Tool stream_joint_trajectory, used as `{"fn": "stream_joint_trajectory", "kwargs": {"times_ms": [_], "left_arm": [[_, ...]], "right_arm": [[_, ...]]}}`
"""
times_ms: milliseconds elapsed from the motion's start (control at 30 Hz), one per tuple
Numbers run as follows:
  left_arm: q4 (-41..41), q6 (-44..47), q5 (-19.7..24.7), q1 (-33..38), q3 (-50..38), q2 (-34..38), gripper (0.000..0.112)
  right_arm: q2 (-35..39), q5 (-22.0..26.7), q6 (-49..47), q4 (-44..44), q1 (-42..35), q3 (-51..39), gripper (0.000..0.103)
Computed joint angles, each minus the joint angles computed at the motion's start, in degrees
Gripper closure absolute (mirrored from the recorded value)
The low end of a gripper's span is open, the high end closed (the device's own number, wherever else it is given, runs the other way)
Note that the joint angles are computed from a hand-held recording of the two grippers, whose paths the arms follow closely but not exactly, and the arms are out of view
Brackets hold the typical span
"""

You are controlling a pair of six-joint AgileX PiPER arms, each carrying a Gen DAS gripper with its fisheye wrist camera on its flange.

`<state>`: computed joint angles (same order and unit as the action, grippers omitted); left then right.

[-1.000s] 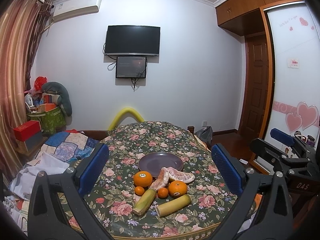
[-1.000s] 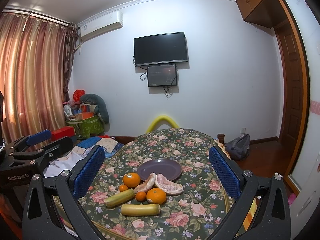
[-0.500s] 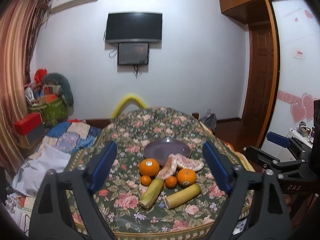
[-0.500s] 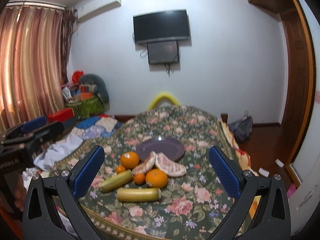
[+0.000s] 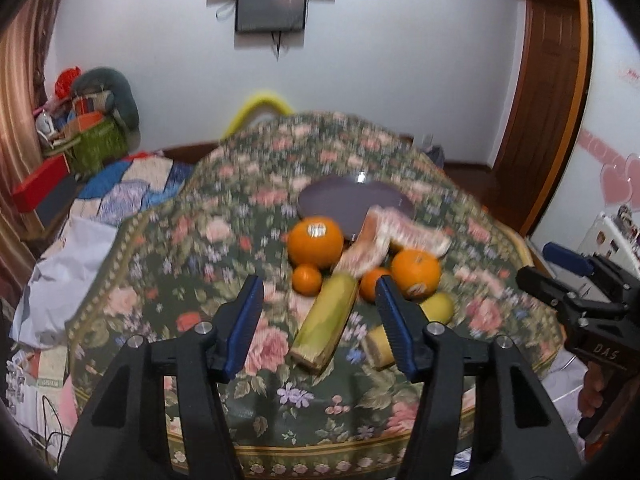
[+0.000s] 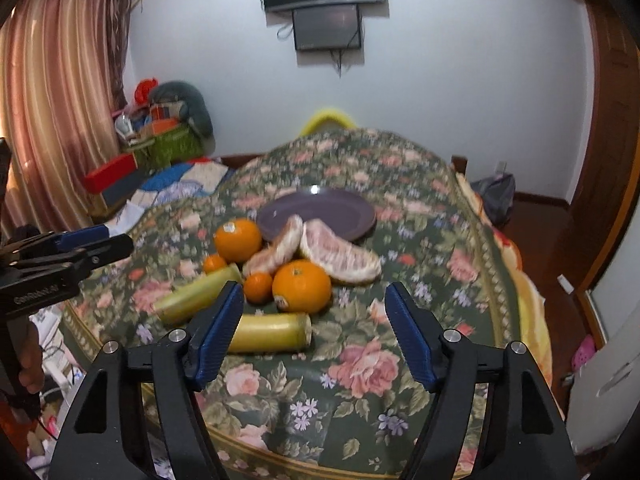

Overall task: Organize fruits
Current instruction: 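Lower the right tool onto a yellow cylinder while the left tool grasps the other cylinder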

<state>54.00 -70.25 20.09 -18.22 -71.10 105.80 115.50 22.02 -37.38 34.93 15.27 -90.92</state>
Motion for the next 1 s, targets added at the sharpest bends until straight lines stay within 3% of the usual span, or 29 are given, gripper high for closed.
{"fn": "stream_joint_trajectory", "kwargs": {"times_ms": [100, 533, 700, 833, 1000], "left_arm": [[-5.76, 6.34, -0.06, 0.85, -1.92, 3.08, 0.054], [-10.67, 15.35, 5.96, -1.47, -9.6, 12.97, 0.054], [-12.32, 17.54, 8.0, -2.27, -11.62, 14.18, 0.054], [-15.84, 20.08, 7.82, -1.93, -11.89, 13.91, 0.054], [-17.64, 21.3, 7.03, -2.69, -11.06, 12.73, 0.054]], "right_arm": [[2.92, 1.99, 2.72, -3.04, -0.02, -2.42, 0.033], [13.5, 10.64, 9.38, -8.91, -0.21, -12.77, 0.033], [15.75, 11.49, 10.04, -9.65, -0.56, -15.02, 0.033], [16.7, 12.99, 7.73, -6.26, -1.68, -16.47, 0.033], [16.8, 11.96, 9.84, -8.84, -1.82, -16.96, 0.033]]}}
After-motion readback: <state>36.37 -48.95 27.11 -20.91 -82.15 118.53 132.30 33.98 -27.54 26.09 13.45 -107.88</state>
